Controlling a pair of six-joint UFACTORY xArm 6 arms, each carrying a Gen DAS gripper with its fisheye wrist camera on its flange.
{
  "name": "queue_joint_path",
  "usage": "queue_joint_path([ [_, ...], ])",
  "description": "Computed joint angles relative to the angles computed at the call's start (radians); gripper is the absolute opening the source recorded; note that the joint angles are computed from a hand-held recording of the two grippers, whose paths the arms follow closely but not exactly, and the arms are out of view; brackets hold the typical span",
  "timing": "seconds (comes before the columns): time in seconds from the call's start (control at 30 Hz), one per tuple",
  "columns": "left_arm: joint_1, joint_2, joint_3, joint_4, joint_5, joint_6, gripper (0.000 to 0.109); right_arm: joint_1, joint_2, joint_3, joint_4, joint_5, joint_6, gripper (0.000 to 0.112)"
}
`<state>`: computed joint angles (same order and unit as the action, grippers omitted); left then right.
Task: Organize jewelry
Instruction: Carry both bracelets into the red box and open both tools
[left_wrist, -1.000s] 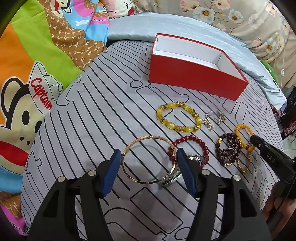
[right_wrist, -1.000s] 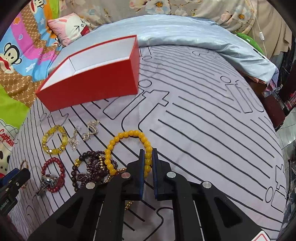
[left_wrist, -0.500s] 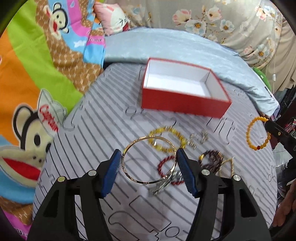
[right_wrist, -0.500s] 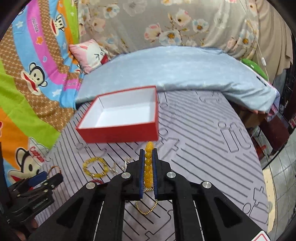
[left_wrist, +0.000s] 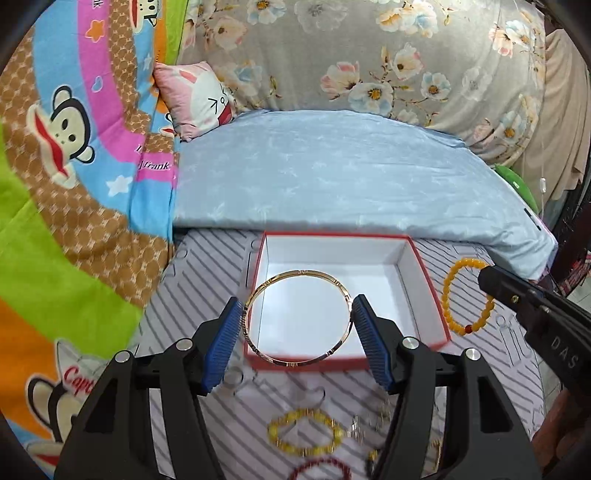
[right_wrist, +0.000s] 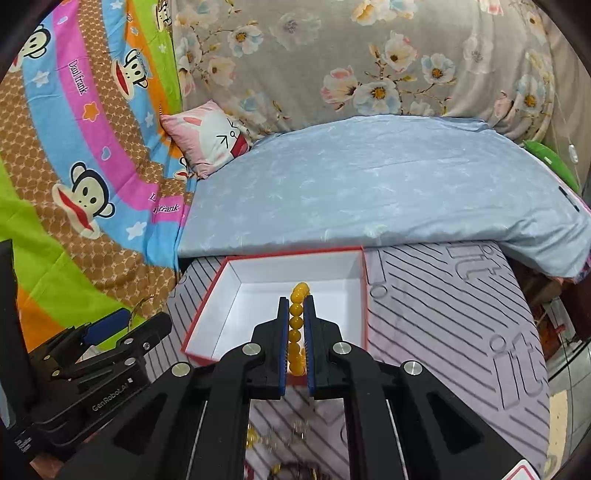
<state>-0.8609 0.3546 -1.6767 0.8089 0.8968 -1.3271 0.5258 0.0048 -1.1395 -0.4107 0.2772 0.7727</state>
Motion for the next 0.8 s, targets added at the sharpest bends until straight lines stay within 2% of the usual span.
queue_joint_path([
  [0.1, 0.043, 0.106, -0.126, -0.031, 0.009, 0.063, 0.06, -0.016, 0.116, -0.117, 0.034, 0.009, -0.064, 0.007],
  [0.4, 0.119, 0.374, -0.441, -0.152, 0.053, 0.208, 0.06, -0.037, 0.343, -0.326, 0.148, 0.064, -0.195, 0.007],
  [0.8, 0.144, 0.578, -0.709, -0.22, 0.142, 0.306, 0.06, -0.04, 0.486, -0.454, 0.206, 0.109, -0.249, 0.007],
])
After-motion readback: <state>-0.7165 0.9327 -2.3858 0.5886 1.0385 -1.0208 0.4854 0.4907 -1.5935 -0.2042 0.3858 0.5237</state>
